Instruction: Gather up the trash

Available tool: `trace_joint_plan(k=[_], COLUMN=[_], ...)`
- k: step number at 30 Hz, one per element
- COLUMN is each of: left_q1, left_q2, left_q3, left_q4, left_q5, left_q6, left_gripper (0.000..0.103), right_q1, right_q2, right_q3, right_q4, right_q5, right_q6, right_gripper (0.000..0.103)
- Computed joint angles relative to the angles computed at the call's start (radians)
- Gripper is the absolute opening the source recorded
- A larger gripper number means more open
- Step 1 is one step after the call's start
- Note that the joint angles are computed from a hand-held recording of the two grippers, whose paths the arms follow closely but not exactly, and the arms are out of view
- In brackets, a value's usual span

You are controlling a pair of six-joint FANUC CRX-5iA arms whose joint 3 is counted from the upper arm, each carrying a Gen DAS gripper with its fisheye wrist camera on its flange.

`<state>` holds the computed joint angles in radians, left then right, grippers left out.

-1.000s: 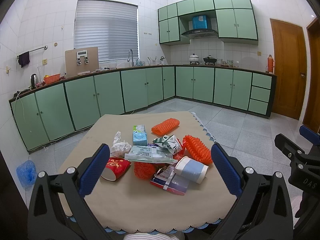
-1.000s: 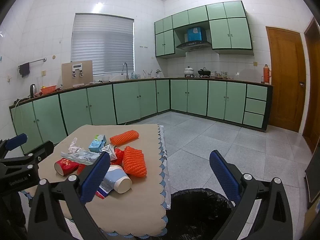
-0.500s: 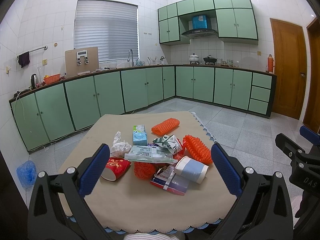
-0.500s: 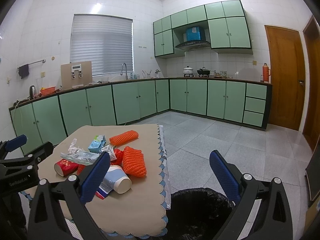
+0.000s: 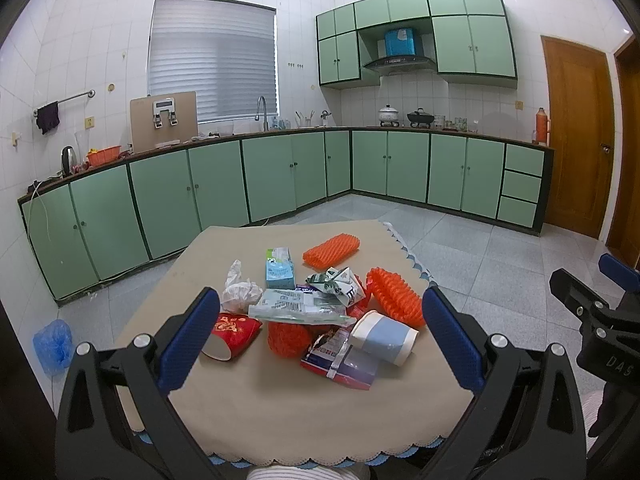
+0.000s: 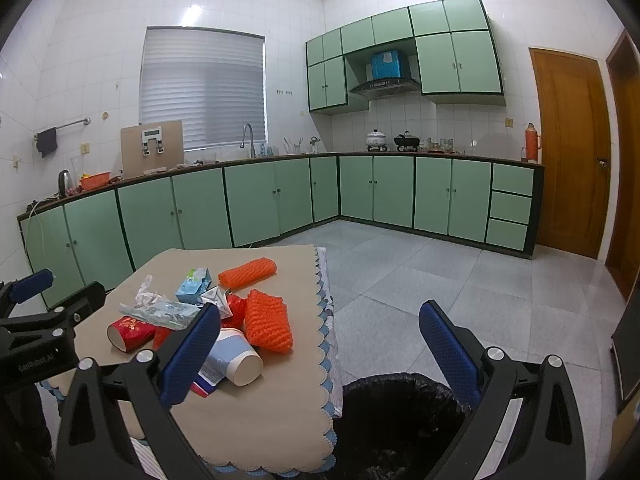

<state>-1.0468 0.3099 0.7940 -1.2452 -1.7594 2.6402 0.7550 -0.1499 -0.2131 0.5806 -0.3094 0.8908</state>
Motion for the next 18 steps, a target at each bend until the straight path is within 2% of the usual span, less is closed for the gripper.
trace_joint_plan(k=[5,12,18], left_q1=[0.017,0.027,0.061], left_q2=[-0.002,-0.013,-0.075], left_q3=[-0.016,-0.036,-0.128], left_q4=[0.017,0.014,0.015], left_q5=[0.011,0.001,-0.024], left_q6=[0.012,0.014,0.059], left_gripper=[0.098,0.098,0.098], right_q1=[0.000,0.010,0.021], right_q2=[0.004,0.029,0.082], right_q3=[-0.008,0.022,0.068], right_q4=[0.012,-0.032,-0.059], right_q5=[0.007,-0.017,-0.057], right_q6=[-0.015,0.022,0.049], right_gripper=[0.097,0.097,0.097])
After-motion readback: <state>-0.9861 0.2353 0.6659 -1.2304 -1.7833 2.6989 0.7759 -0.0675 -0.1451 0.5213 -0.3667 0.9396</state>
